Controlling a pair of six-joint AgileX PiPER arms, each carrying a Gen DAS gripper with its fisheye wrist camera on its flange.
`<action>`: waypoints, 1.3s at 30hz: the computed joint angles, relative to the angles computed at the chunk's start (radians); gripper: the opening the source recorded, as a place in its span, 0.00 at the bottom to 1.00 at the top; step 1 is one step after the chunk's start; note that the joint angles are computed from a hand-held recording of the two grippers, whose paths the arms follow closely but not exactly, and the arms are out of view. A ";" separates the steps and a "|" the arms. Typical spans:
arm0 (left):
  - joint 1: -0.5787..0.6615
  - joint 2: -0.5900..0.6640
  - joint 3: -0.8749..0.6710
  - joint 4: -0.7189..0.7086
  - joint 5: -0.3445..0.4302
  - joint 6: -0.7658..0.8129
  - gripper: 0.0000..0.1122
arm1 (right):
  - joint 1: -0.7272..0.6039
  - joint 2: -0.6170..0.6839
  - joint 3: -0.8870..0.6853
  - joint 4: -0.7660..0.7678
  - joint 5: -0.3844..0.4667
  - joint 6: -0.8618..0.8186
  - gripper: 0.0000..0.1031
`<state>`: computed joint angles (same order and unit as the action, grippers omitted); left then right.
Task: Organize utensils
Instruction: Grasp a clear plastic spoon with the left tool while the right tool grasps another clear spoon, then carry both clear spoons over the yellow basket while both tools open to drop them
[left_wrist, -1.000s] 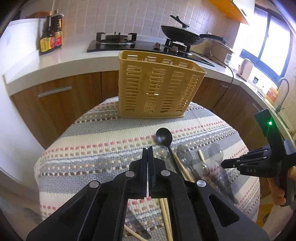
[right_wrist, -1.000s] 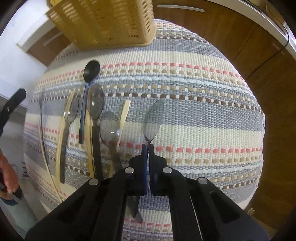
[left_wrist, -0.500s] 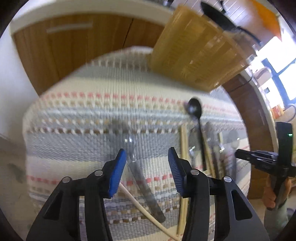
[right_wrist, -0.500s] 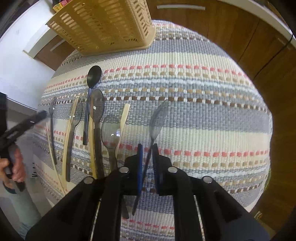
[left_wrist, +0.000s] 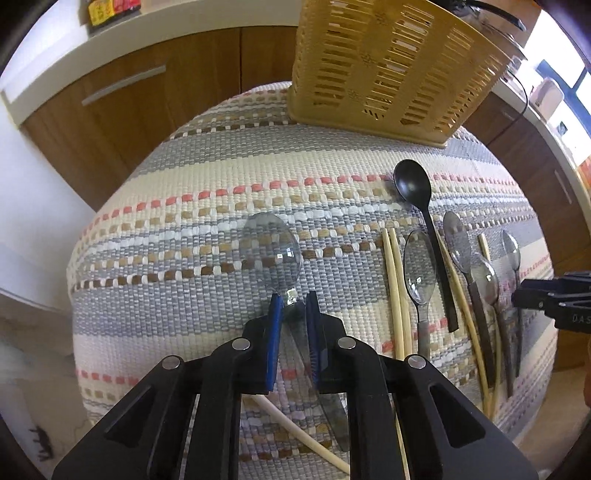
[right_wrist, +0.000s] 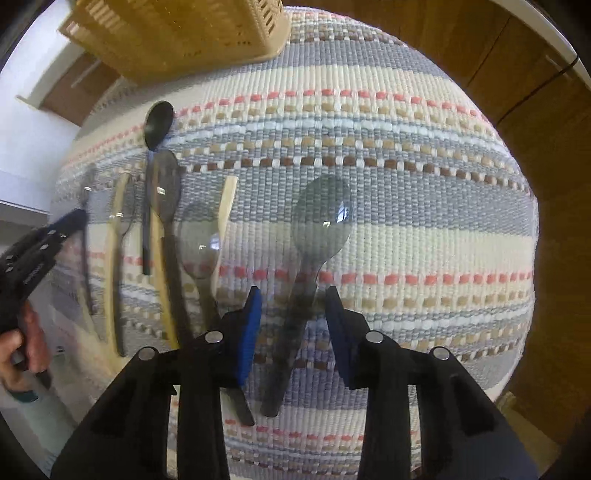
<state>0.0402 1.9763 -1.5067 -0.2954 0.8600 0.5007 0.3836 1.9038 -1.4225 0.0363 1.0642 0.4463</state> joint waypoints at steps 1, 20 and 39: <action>-0.009 -0.010 0.016 0.014 -0.017 -0.006 0.10 | 0.033 0.037 -0.041 -0.038 0.022 0.036 0.18; 0.130 -0.265 0.160 -0.688 -0.058 0.524 0.00 | 0.091 -0.327 0.201 -0.177 -0.304 0.070 0.10; -0.096 -0.008 -0.261 -1.154 -0.518 0.819 0.00 | -0.062 -0.100 -0.204 -0.752 -0.682 0.569 0.10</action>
